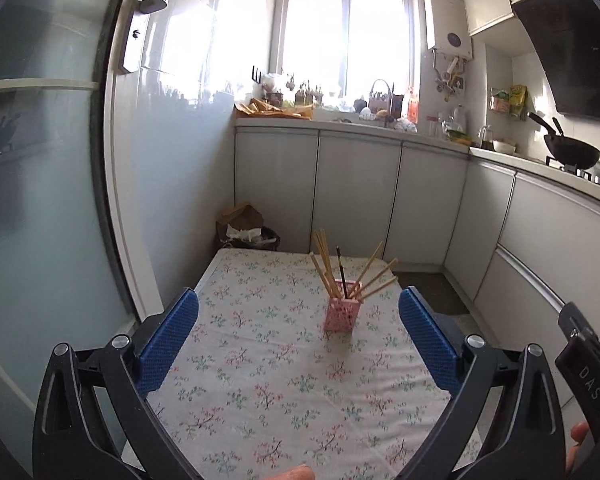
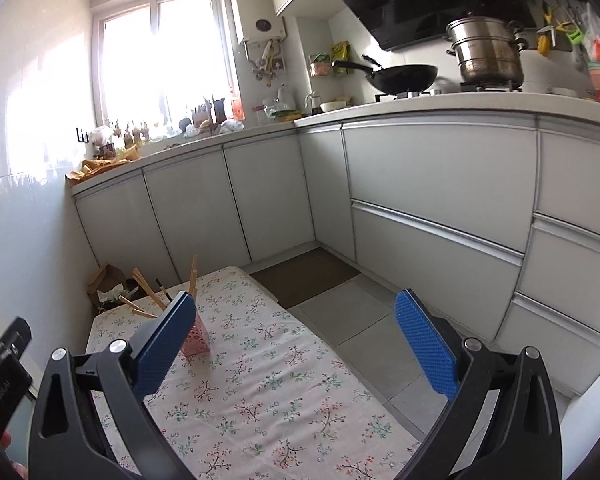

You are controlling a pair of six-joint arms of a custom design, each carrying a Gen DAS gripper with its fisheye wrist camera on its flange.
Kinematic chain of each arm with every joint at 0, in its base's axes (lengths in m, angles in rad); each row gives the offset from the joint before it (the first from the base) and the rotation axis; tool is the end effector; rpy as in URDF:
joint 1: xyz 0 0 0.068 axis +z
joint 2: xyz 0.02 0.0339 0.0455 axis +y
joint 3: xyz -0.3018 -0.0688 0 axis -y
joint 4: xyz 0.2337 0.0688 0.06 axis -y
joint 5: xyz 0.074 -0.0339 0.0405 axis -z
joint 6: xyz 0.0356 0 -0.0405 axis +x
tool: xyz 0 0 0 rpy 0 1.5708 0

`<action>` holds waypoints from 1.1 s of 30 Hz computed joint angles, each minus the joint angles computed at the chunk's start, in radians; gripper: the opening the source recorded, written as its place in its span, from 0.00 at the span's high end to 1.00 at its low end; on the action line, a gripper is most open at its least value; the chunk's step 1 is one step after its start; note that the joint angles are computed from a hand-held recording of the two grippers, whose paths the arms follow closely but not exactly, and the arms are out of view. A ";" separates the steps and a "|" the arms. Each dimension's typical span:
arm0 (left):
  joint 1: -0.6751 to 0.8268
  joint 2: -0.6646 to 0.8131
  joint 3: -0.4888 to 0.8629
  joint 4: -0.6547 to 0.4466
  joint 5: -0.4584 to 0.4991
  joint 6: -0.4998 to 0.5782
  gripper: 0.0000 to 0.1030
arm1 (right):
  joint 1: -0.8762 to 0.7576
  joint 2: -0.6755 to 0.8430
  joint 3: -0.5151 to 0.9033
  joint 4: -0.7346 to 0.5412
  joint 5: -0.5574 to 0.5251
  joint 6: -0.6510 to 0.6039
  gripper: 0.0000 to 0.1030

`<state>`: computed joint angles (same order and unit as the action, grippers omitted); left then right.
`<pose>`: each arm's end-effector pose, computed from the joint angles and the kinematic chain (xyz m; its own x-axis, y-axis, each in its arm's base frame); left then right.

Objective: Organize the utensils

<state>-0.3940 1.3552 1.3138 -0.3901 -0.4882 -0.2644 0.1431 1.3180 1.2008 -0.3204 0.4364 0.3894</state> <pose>0.2716 -0.0948 0.4145 -0.3586 -0.1009 -0.9280 -0.1534 0.9870 -0.0480 0.2792 0.0250 0.3929 -0.2932 0.3054 -0.9060 0.3902 0.9033 0.1782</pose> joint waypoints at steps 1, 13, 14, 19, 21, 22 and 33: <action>-0.008 -0.016 -0.016 0.002 -0.015 -0.004 0.07 | 0.009 -0.010 -0.004 -0.009 0.016 -0.002 0.06; -0.038 -0.105 -0.053 -0.088 -0.035 -0.059 0.07 | 0.070 -0.093 -0.002 -0.128 0.065 0.005 0.05; -0.044 -0.110 -0.056 -0.092 -0.038 -0.061 0.07 | 0.076 -0.095 -0.003 -0.129 0.078 0.002 0.06; -0.088 -0.113 -0.050 -0.110 -0.069 -0.060 0.07 | 0.079 -0.125 -0.015 -0.148 0.102 -0.006 0.06; -0.108 -0.118 -0.053 -0.111 -0.079 -0.064 0.07 | 0.064 -0.141 -0.025 -0.153 0.103 -0.001 0.06; -0.116 -0.118 -0.051 -0.111 -0.085 -0.064 0.07 | 0.059 -0.144 -0.026 -0.155 0.104 -0.001 0.05; -0.179 -0.082 -0.018 -0.132 -0.127 -0.062 0.07 | -0.014 -0.171 -0.049 -0.154 0.070 -0.016 0.06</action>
<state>-0.5726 1.2730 1.2955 -0.5218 -0.6149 -0.3267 0.1289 1.1475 1.1518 -0.4742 0.5061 0.3734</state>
